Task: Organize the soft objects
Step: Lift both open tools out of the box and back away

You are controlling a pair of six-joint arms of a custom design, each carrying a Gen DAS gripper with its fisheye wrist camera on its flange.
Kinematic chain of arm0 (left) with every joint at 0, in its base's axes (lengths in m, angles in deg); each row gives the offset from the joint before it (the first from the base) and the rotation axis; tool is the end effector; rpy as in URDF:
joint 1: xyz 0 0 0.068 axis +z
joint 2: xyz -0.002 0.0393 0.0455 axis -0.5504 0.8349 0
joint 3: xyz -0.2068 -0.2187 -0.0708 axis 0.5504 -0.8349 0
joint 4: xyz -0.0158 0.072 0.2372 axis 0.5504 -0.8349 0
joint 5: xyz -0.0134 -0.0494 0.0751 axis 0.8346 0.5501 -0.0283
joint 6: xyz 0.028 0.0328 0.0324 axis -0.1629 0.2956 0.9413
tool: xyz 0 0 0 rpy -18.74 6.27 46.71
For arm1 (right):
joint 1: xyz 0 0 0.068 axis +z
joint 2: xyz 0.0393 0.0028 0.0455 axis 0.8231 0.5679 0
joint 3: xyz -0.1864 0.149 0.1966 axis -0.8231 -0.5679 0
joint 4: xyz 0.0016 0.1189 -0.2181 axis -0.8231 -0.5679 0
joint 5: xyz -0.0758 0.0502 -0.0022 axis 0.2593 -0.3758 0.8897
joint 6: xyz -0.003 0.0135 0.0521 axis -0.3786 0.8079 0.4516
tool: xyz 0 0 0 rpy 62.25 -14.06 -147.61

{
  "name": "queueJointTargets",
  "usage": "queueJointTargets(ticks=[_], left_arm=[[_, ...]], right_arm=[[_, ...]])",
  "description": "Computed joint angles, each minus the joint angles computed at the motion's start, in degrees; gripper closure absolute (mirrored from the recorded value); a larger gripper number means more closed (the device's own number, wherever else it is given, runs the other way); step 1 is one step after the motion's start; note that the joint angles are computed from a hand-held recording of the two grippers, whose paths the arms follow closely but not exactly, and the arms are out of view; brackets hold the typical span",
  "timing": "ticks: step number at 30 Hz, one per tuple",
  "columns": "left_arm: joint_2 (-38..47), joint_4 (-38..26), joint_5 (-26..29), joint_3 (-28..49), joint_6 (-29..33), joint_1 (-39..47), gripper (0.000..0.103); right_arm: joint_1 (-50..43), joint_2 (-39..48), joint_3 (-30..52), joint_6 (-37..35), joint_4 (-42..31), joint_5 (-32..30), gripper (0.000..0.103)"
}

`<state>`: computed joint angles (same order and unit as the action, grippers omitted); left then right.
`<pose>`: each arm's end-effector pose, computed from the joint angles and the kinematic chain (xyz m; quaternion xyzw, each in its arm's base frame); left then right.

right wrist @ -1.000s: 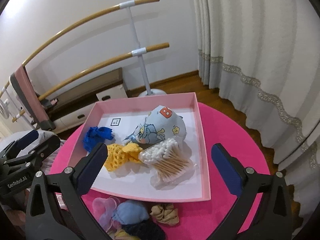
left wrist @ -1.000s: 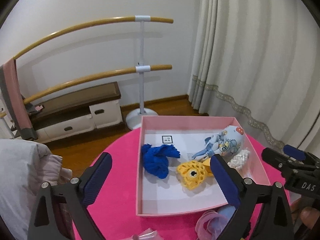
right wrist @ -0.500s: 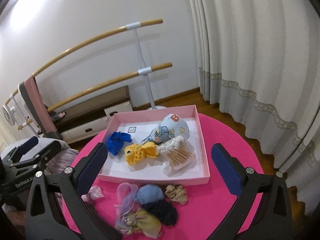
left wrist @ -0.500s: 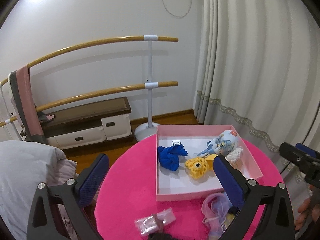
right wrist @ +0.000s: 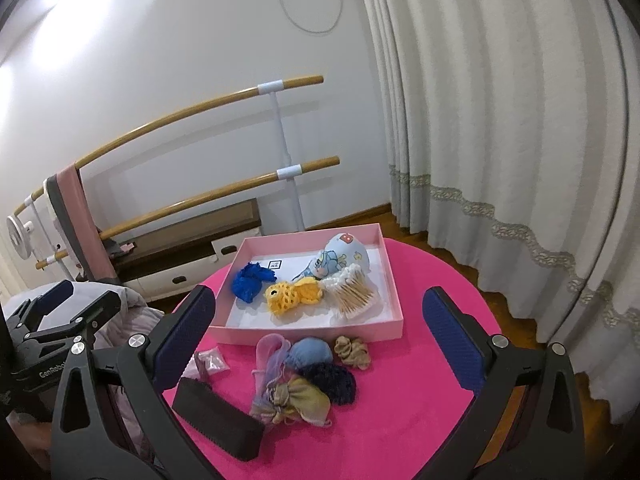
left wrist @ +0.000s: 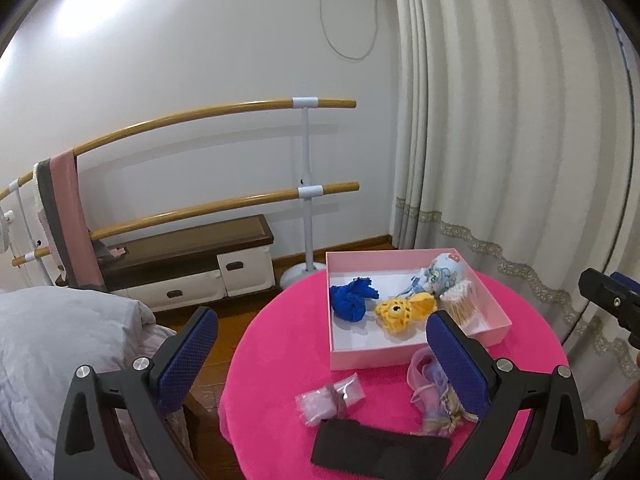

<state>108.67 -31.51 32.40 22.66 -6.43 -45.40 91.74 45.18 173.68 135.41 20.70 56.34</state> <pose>0.3702 -0.0867 0.3509 0.2016 0.8348 -0.1148 0.4994 0.2422 0.1455 0.3911 0.2668 0.8445 -0.0846 0.4567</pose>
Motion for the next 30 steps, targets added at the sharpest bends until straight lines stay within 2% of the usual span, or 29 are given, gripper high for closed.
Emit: queueJointTargets(ticks=[6,13,30], left_arm=[[-5.3,2.73,-0.78,-7.25,0.79,0.64,0.0],[-8.55,2.76,-0.14,-11.03,0.02,1.43,0.0],[-12.4,3.14,-0.12,-15.05,0.01,0.93,0.0]], right_arm=[[5.49,1.2,1.0,8.77,-7.45,3.59,0.0],[9.98,2.64,2.02,17.06,-15.17,5.88,0.0],[13.39,3.77,3.78,21.06,-19.25,6.88,0.0]])
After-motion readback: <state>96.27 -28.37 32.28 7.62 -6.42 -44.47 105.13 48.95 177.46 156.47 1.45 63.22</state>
